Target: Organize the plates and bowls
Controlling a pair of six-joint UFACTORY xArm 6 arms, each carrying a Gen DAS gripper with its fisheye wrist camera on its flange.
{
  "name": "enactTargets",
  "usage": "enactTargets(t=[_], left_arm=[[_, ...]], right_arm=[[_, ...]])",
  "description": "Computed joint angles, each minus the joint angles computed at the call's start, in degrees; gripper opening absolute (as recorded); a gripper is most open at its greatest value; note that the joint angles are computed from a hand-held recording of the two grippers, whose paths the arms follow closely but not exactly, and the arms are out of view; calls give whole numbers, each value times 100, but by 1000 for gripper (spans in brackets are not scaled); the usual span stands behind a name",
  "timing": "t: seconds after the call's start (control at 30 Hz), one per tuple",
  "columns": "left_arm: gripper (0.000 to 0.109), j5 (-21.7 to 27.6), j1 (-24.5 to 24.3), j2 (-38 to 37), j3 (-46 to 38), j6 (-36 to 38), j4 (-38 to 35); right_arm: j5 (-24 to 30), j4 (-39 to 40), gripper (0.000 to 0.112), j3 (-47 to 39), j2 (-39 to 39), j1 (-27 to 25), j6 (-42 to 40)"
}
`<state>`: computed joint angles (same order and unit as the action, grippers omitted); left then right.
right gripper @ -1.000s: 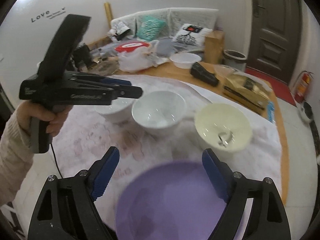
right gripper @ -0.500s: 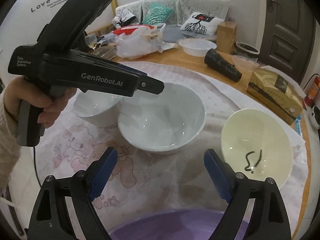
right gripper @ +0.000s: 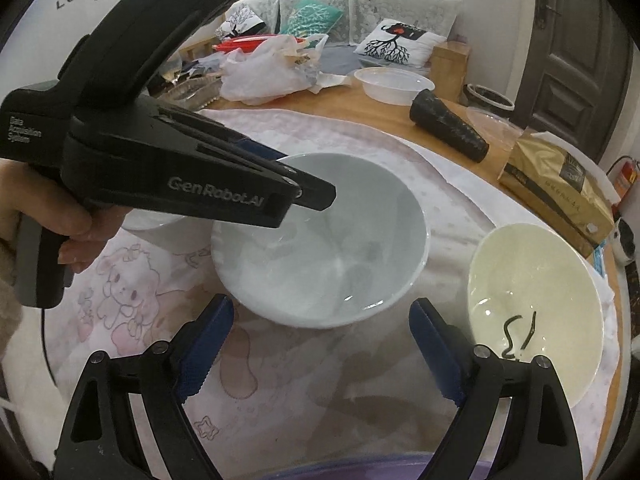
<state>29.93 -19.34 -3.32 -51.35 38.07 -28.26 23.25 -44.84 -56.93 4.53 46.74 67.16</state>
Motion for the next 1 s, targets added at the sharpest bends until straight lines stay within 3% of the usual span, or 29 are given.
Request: enactTargets(t=[0.3,0.73,1.0], left_arm=[[15,-268,-41,54,50,-273,452],[14,-242,-52,50,43,-311,680],[15,-211,9,-81,120,-314,652]], right_arm=[[172,-147,88,-252,205,0,22],[679,-42,91,-581,440,108,-280],[533,-371,90,-495,320,128,132]])
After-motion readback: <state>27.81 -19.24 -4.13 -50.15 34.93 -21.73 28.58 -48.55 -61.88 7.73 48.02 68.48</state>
